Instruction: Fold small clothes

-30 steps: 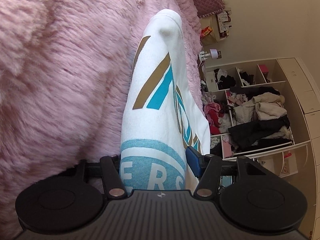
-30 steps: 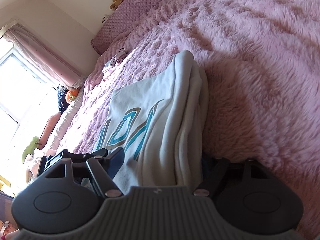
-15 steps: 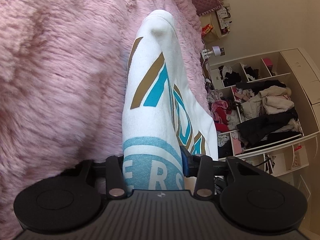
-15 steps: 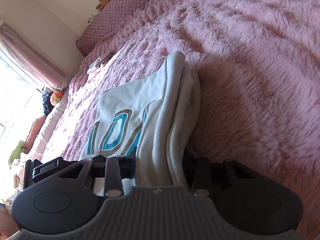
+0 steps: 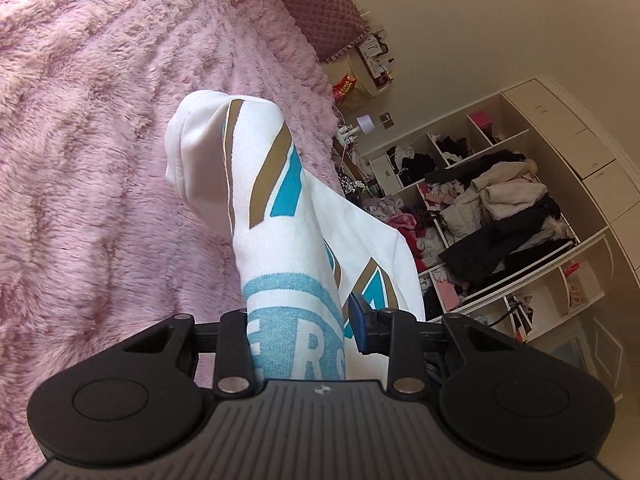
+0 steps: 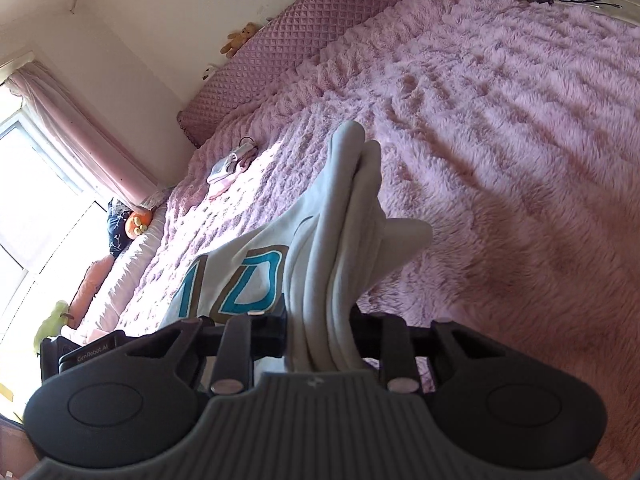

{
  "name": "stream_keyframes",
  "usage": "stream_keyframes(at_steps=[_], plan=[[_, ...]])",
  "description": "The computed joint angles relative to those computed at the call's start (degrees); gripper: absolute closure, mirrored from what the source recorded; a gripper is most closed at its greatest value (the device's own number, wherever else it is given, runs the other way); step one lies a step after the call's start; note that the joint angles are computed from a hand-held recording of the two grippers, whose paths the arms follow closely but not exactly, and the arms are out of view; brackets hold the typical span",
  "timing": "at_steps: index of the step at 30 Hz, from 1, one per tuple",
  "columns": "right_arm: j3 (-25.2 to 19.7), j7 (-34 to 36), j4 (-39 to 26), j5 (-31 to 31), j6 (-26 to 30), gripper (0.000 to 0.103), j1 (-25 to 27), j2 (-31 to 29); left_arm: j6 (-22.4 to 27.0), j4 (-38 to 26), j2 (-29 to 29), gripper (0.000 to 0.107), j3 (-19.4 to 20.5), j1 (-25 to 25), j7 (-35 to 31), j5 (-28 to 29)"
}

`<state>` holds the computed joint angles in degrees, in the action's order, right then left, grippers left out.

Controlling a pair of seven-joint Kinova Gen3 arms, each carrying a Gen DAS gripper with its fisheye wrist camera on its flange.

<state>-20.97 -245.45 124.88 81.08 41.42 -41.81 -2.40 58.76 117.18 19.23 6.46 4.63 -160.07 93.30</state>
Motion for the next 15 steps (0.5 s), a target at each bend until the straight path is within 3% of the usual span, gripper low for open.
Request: stream_keyframes(at_steps=[3,9,12,15], plan=[[-2.1,5.2,-5.1,-3.0,3.2,0.082,-2.1,0.0,2.8,1.0,-6.0,0.072,-1.7,-3.1,2.1,-3.9],[-4.1,7.7,-14.3,-1.3,8.8,0.082,-8.1,4.5,7.9,3.5,-16.4,0.071,-6.4,-9.0,5.6,-9.5],[-3.4,7.7,-17.9,-0.2,10.3,0.082,-11.7,7.7,10.2,4.7,-18.7,0.071,-8.7,-11.3,4.8,-12.2],[-2.3,7.5,-20.7,-0.2,11.9,0.082,-15.3,11.2,12.4,6.6,-17.5,0.072,-10.3,-13.5,3.0,-13.3]])
